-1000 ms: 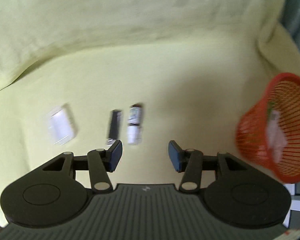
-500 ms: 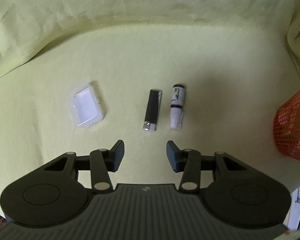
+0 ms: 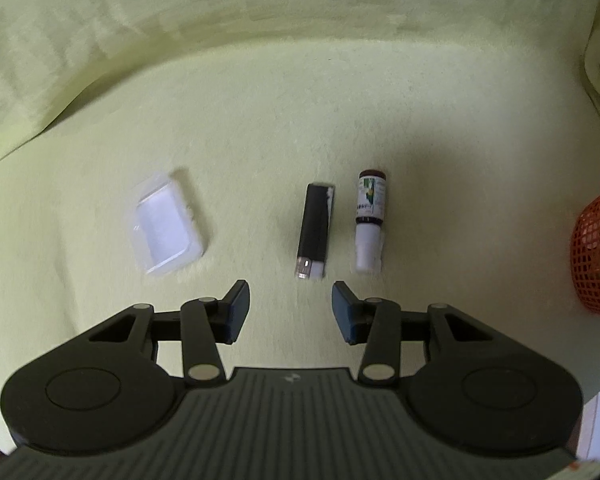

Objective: Collect trash
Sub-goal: 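Reach the left gripper to the black stick and close on it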

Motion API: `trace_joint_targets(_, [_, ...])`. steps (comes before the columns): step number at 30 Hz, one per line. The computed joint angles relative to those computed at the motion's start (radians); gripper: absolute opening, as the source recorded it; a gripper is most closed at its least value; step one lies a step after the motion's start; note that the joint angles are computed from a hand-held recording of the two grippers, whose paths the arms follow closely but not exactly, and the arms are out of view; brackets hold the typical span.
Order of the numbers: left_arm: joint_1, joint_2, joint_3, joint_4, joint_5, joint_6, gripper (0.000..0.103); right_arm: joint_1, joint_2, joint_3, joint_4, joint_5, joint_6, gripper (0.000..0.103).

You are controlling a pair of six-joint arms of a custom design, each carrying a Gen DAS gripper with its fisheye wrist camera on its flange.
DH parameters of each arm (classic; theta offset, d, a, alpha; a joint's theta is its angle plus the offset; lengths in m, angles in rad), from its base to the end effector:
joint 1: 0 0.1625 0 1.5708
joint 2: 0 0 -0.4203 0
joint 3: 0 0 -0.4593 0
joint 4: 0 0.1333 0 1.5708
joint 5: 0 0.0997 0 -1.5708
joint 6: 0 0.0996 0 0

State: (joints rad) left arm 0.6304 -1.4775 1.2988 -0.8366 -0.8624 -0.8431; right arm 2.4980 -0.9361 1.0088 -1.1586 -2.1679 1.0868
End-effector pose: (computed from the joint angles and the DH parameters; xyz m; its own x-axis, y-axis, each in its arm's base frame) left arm -0.3162 -0.4760 0.5458 -0.6259 0.1686 -0.7615 0.3292 0.9422 -0.0620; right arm 0.6520 -0.3925 0.3482 -0.7598 0.0889 0.6441 -0.0756 0.9718 -0.2234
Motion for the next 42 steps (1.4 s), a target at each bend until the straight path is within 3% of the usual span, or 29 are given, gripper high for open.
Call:
trace_joint_targets(11, [0.083, 0.032, 0.066, -0.136, 0.033, 0.152, 0.037, 0.000, 0.000, 0.000, 0.002, -0.002, 0.001, 0.009])
trace_joint_targets(24, [0.135, 0.065, 0.080, -0.218, 0.030, 0.233, 0.036, 0.000, 0.002, -0.002, 0.010, -0.004, 0.006, 0.009])
trace_joint_targets(30, [0.142, 0.063, 0.075, -0.222, 0.014, 0.196, 0.034, 0.002, 0.005, -0.009, 0.018, -0.006, 0.016, 0.009])
trace_joint_targets(33, [0.137, 0.051, 0.085, -0.229, 0.002, 0.227, 0.018, 0.002, 0.007, -0.011, 0.019, -0.005, 0.018, 0.009])
trace_joint_targets(42, [0.121, 0.017, 0.103, -0.180, -0.041, 0.141, 0.018, 0.000, 0.006, -0.011, 0.017, -0.005, 0.024, 0.009])
